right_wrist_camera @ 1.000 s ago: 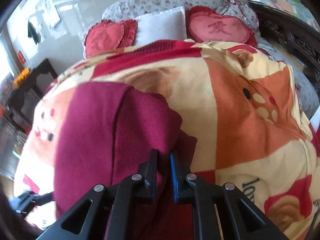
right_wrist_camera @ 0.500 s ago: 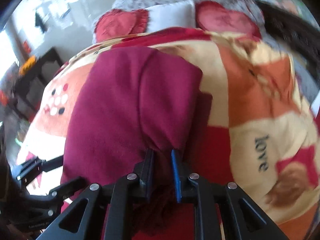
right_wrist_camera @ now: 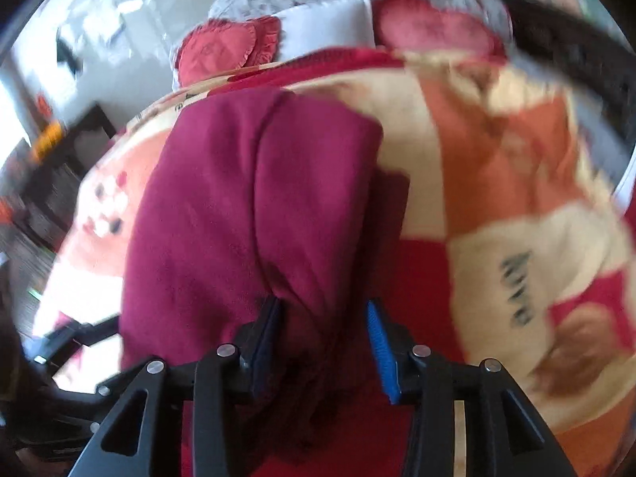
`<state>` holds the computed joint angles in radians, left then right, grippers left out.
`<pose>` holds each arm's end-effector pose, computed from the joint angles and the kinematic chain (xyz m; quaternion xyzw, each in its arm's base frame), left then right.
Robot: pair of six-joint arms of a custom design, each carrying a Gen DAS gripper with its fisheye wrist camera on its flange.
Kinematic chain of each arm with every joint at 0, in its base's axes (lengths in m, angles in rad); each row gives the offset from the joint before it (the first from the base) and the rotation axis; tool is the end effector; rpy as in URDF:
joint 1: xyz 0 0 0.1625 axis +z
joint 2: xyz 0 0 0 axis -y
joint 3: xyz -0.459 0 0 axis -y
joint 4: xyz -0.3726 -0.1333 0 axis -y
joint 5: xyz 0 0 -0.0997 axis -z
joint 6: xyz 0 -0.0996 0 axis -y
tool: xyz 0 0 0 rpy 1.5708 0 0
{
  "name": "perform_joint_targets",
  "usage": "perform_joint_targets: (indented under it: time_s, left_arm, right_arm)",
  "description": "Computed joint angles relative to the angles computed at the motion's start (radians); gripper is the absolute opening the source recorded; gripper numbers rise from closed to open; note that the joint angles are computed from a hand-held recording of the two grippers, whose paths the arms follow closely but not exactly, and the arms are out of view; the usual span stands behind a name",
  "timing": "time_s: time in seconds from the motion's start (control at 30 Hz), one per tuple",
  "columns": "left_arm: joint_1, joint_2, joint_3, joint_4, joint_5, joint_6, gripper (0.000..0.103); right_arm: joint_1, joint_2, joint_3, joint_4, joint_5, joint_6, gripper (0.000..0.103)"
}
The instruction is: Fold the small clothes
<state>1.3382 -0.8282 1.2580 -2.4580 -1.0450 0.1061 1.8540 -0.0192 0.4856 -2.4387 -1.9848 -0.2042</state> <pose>-0.0007 -0.7979 0.3121 0.1004 0.9370 -0.2345 0.2388 0.3464 -0.8565 -0.0412 0.1916 -0.9405 0.2030 0.1935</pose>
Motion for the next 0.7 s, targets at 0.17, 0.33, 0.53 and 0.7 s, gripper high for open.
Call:
perform_joint_targets:
  time_s: [0.17, 0.33, 0.53, 0.7]
  left_arm:
    - [0.029, -0.003, -0.058, 0.003, -0.136, -0.021, 0.08]
    - [0.057, 0.052, -0.156, 0.052, -0.186, -0.044, 0.08]
    - [0.097, 0.114, -0.267, 0.123, -0.291, -0.083, 0.087]
    - [0.116, 0.152, -0.33, 0.162, -0.345, -0.102, 0.089]
  right_arm:
    - [-0.027, -0.069, 0.138, -0.167, 0.099, 0.008, 0.074]
    - [-0.065, -0.05, 0.089, -0.116, 0.217, 0.074, 0.077]
    - [-0.094, 0.048, -0.101, -0.001, 0.343, 0.06, 0.085]
    - [-0.086, 0.147, -0.296, 0.077, 0.336, 0.033, 0.095]
